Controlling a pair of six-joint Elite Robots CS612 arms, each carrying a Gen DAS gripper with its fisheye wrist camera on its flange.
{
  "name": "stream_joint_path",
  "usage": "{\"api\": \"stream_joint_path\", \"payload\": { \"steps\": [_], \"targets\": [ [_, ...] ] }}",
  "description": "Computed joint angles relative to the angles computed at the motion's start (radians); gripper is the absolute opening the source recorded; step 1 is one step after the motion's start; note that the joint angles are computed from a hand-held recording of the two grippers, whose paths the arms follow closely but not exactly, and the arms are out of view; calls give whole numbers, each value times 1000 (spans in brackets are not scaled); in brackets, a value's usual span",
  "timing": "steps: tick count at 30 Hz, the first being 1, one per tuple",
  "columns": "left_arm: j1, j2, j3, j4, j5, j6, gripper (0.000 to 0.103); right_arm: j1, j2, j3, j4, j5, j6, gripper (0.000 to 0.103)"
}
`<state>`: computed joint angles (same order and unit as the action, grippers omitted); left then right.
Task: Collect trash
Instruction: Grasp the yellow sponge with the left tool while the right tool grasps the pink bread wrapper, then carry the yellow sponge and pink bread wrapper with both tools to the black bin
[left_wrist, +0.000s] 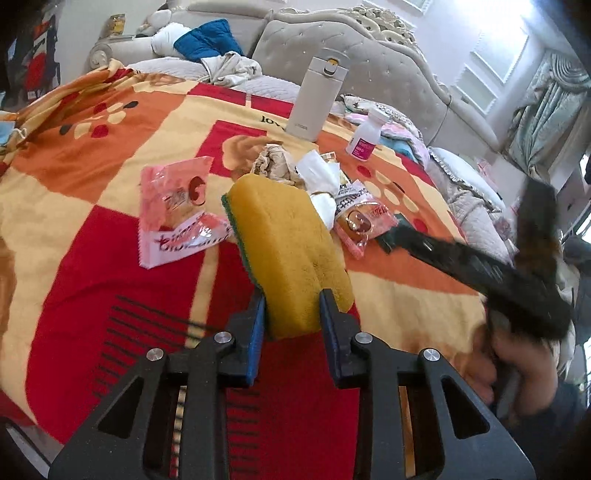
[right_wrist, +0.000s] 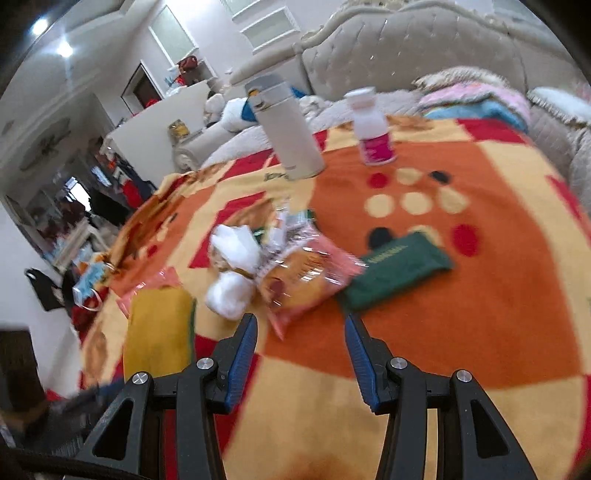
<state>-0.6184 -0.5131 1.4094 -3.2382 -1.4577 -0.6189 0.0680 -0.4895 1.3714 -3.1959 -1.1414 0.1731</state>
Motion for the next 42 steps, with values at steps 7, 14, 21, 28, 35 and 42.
{"api": "stream_joint_path", "payload": {
  "steps": [7, 14, 21, 28, 35, 42],
  "targets": [
    [3, 1, 12, 15, -27, 13, 26, 29, 58, -122, 108, -8, 59, 47],
    [9, 2, 16, 7, -47, 5, 26, 8, 111, -185, 52, 49, 293, 55],
    [12, -2, 20, 4, -50, 6, 26, 32, 120, -238, 117, -23, 175, 65],
    [11, -9, 26, 3, -48, -4, 26, 52, 89, -217, 176, -130, 10, 53],
    [9, -24, 42, -8, -41, 2, 26, 36, 19, -73, 58, -121, 9, 53],
    [-2, -39, 56, -24, -55, 24, 26, 24, -64, 80, -18, -98, -2, 53]
  ]
}}
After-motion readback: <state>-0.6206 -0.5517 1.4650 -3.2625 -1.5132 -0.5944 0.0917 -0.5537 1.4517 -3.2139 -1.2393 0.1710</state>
